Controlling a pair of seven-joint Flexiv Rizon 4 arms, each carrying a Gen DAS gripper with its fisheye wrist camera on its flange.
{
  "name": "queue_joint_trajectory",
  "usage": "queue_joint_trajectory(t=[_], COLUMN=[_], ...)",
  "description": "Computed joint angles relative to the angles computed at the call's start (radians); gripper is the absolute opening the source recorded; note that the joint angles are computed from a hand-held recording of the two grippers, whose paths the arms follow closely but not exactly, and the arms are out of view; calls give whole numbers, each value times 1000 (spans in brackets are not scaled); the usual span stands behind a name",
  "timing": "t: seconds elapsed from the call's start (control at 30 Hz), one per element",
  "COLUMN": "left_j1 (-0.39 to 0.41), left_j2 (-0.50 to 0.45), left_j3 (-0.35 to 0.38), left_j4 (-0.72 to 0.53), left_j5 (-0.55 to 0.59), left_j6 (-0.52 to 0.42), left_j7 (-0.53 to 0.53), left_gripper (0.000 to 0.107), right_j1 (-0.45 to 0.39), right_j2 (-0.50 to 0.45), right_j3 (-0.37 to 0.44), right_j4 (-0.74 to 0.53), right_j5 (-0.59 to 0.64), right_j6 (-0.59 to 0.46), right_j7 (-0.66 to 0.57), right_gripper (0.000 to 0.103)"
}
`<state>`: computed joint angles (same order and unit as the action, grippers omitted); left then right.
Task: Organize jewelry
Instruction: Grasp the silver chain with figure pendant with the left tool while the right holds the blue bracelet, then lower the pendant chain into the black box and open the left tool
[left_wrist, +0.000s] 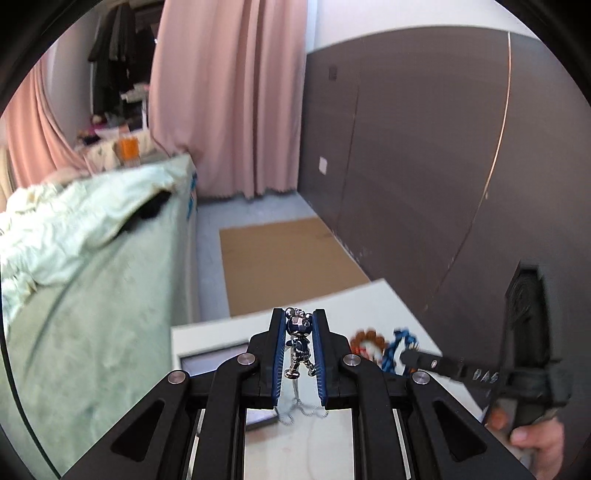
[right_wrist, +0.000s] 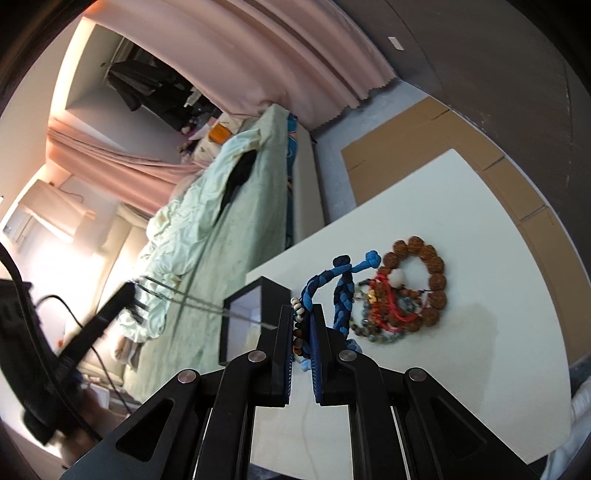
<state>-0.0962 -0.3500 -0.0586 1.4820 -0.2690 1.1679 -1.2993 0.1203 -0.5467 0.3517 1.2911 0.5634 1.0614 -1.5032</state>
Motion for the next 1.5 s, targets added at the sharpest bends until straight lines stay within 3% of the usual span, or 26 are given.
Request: queue_joint_trajectory(t=[0.4, 0.87, 1.27, 1.5], left_j1=[2, 27, 62, 90], left_j2=[42, 24, -4, -14], left_j3=[49, 73, 54, 24], left_j4=[-116, -250, -208, -105], left_j5=[95, 175, 114, 17], left_j6=[-11, -39, -44, -9], left_j7=[-54, -90, -65, -43], left_gripper=[15, 15, 15, 15], right_j1=[-3, 21, 25, 57], right_j2=[-2, -25, -65, -91], right_j3=[50, 48, 94, 81], right_j4=[-35, -60, -130, -165], right_j5=[66, 55, 120, 121], right_j6=[52, 35, 9, -2], right_j7=[-127, -139, -258, -267], right_gripper=[10, 10, 10, 10])
